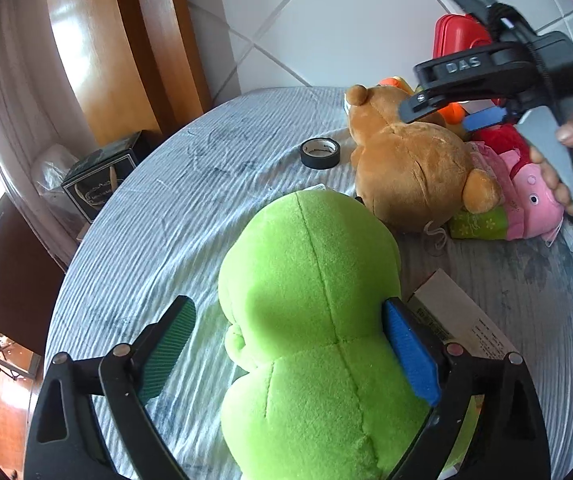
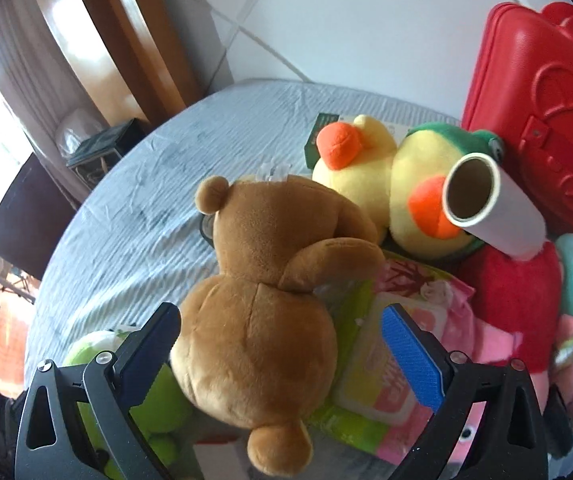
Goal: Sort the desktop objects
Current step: 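Grasp green frog plush with left tool while right tool grasps brown teddy bear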
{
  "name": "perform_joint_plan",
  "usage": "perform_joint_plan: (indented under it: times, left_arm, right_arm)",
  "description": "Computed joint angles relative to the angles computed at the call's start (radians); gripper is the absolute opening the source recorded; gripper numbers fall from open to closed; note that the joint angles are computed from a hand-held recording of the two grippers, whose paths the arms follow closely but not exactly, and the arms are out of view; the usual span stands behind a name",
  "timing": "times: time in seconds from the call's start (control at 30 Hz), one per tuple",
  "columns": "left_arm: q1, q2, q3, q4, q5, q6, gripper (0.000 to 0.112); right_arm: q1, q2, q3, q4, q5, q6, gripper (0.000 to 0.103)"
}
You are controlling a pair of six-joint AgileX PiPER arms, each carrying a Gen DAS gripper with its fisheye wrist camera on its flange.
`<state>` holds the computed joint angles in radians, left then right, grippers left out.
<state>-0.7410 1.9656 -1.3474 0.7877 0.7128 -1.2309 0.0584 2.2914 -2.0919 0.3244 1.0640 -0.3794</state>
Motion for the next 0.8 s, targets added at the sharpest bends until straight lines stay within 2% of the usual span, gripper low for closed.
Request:
perform_joint_plan:
  times: [0.1,0.2,0.27,0.33,0.4,0.47,0.53,0.67,0.8]
  left_arm:
    - [0.010,0.025,-0.015,-0.016,-0.026,0.016,0.101]
    - [0.034,0.067,-0.048,-0.073,-0.059,0.065,0.103]
    - [0.049,0.083,-0.054,-0.103,-0.090,0.089,0.103]
    - [0.064,0.092,-0.057,-0.144,-0.116,0.131,0.103]
    - [0.069,0.100,-0.069,-0.164,-0.116,0.159,0.102]
    - [0.058,0.095,-0.074,-0.142,-0.104,0.148,0.082]
    - [0.034,0.082,-0.065,-0.087,-0.086,0.121,0.072]
    - [0.010,0.046,-0.029,-0.054,-0.084,0.101,0.062]
    - [-0.018,0.001,0.005,-0.007,-0.067,0.059,0.057]
  right_arm:
    - [0.013,0.134,-0.177,0.013,0.116,0.005,0.102]
    - [0.022,0.178,-0.203,0.042,0.111,-0.002,0.102]
    - [0.036,0.226,-0.257,0.030,0.145,0.002,0.102]
    - [0.051,0.204,-0.202,0.011,0.095,-0.025,0.101]
    - [0.055,0.164,-0.127,0.012,0.039,-0.073,0.095]
    - [0.048,0.115,-0.038,0.030,-0.015,-0.113,0.088]
    - [0.029,0.068,0.044,0.067,-0.060,-0.142,0.086]
    - [-0.006,-0.051,0.235,0.118,-0.156,-0.193,0.084]
    - [-0.038,-0.189,0.407,0.168,-0.242,-0.254,0.084]
